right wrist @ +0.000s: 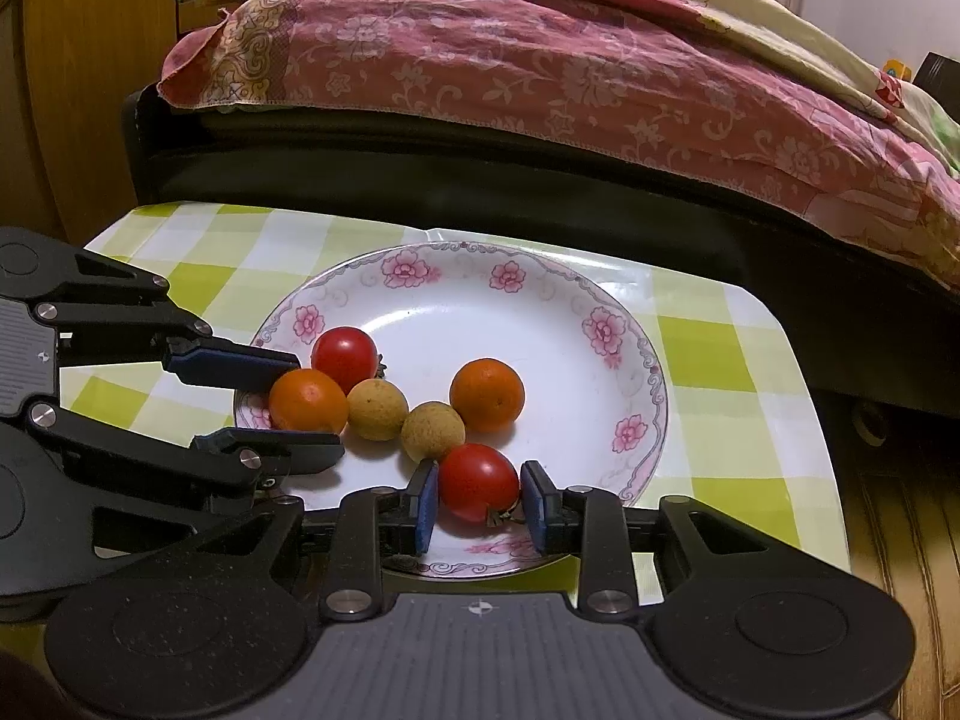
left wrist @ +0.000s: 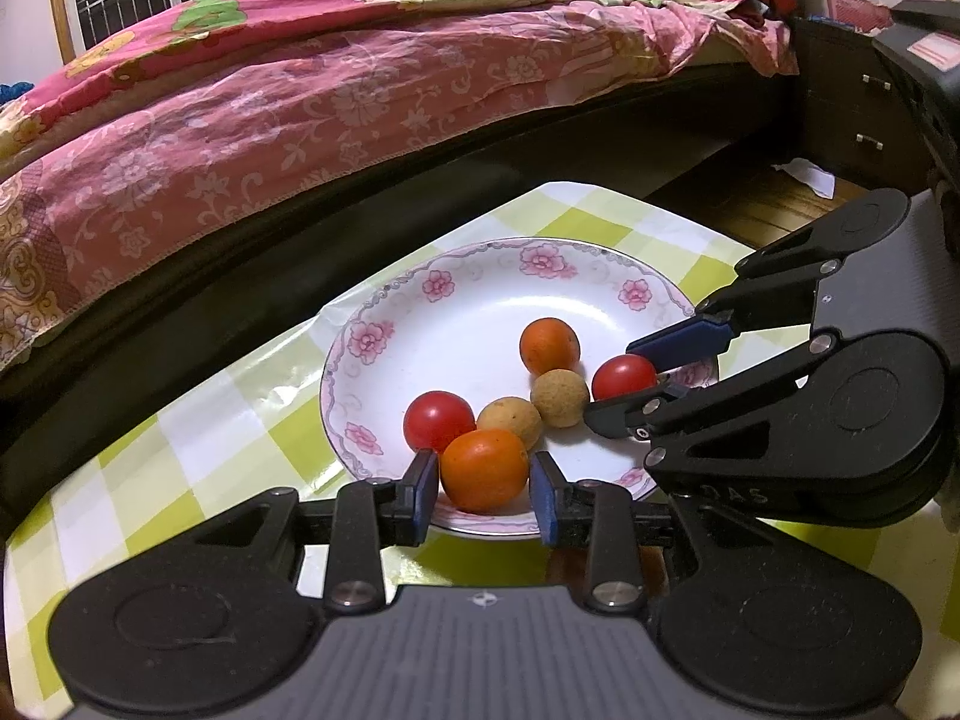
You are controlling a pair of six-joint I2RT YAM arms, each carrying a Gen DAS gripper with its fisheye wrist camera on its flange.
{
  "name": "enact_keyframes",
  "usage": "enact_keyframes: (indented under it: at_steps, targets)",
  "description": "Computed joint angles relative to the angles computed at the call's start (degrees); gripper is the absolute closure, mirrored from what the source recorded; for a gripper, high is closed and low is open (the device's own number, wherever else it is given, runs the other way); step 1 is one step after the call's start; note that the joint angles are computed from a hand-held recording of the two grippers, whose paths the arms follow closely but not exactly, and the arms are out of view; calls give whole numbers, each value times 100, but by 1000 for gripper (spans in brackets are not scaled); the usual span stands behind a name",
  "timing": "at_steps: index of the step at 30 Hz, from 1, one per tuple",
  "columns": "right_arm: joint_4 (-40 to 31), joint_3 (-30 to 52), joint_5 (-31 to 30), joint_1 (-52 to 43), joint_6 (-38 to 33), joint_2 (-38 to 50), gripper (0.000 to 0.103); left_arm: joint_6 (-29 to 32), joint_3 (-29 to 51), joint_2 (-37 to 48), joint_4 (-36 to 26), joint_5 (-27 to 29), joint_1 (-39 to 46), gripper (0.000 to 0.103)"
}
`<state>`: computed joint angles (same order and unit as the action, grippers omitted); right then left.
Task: Organize fruits
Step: 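Open both tools to release the orange and cherry tomato into the plate, then move both open tools back toward the remaining orange and dark tomato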
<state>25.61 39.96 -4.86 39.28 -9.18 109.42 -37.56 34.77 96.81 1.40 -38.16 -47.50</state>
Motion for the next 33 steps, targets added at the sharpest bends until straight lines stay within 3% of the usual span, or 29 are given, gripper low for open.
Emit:
enact_keyframes:
  at_steps: [10, 20, 33]
  targets:
    - [134, -62, 33, -43, 4, -74, 65, -87, -44, -160, -103, -96, -60, 61]
    - [234, -221, -23, -143, 66, -303, 65, -258, -116, -503, -368, -274, -200, 61]
    - [51, -697, -359, -68, 301, -1000, 64, -1098, -383, -1128, -1217, -294, -859, 60]
